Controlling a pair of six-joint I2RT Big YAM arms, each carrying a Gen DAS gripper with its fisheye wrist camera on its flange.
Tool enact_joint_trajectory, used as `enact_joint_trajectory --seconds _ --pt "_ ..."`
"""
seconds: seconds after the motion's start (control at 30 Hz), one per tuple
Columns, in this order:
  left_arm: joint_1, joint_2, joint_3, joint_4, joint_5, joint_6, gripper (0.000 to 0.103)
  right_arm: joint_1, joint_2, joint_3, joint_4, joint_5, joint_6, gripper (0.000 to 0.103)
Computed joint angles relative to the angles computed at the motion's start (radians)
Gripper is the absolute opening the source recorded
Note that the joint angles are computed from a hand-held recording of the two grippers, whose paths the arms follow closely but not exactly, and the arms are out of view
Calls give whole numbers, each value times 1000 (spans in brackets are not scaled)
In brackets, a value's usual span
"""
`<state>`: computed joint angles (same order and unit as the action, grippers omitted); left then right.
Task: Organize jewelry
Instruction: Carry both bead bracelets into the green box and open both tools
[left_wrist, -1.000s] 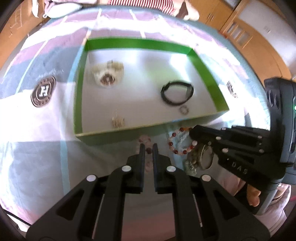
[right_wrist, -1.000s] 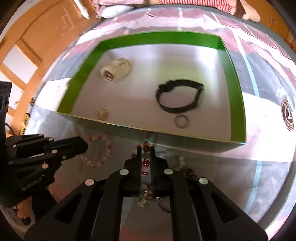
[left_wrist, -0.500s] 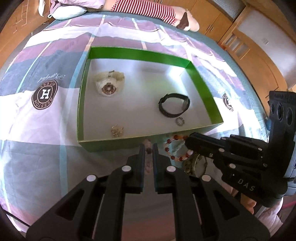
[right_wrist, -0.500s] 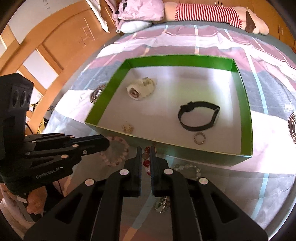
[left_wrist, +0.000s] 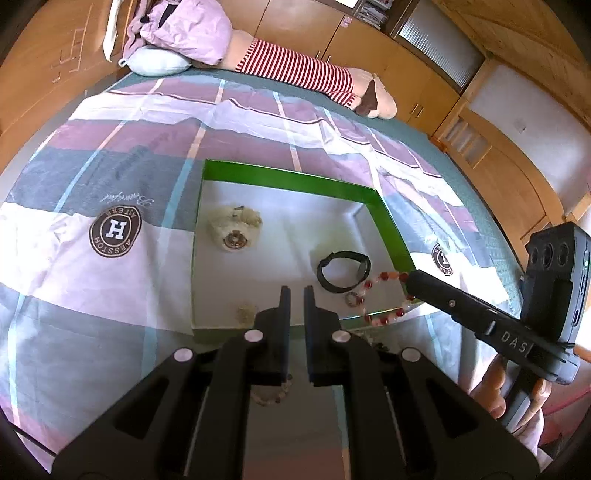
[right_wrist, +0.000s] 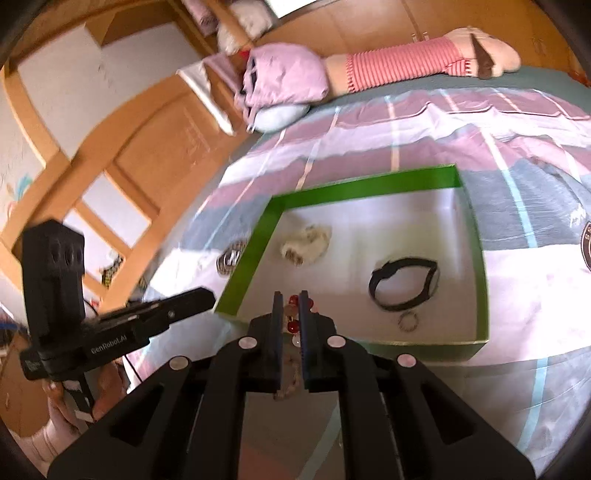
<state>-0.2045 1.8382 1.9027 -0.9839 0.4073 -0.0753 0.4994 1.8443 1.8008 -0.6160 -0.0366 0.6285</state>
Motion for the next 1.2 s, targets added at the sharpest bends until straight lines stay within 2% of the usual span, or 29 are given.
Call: enact_joint_trajectory --seconds 0.07,0.2,0.47,0.5,0.57,0.6,0.63,0.77,0.87,1.03,1.1,1.17,1.2 --pt "-2 4 4 -10 3 6 7 -5 -4 -7 15 -7 10 8" --pt "-3 8 7 -31 24 22 7 -1 10 13 -14 -16 -5 8" --pt "10 9 10 -36 67 5 7 8 14 21 -18 -27 -29 8" --pt "9 12 15 -45 68 10 7 7 12 19 -16 -29 -30 8" --pt "1 39 56 -127 67 62 7 7 8 15 -7 -27 -32 8" --pt "-8 55 80 -180 42 90 7 7 7 15 -6 -33 -34 8" --pt "-24 84 113 -259 -17 136 7 7 7 14 -6 -37 -36 8" --pt "-50 144 153 -378 -116 187 7 10 10 18 -12 -49 -47 8" --pt "-63 169 162 -402 -196 187 7 13 12 23 -14 -59 -52 8" --pt "-76 223 193 -458 -281 171 11 15 11 24 -15 -59 -50 8" --pt "-79 243 202 -476 -302 159 24 14 8 20 -13 -58 -46 8" --pt "-80 248 197 -471 -305 155 26 13 5 15 -10 -58 -39 8" --pt "-82 246 194 -465 -304 156 31 12 5 14 -9 -60 -37 8"
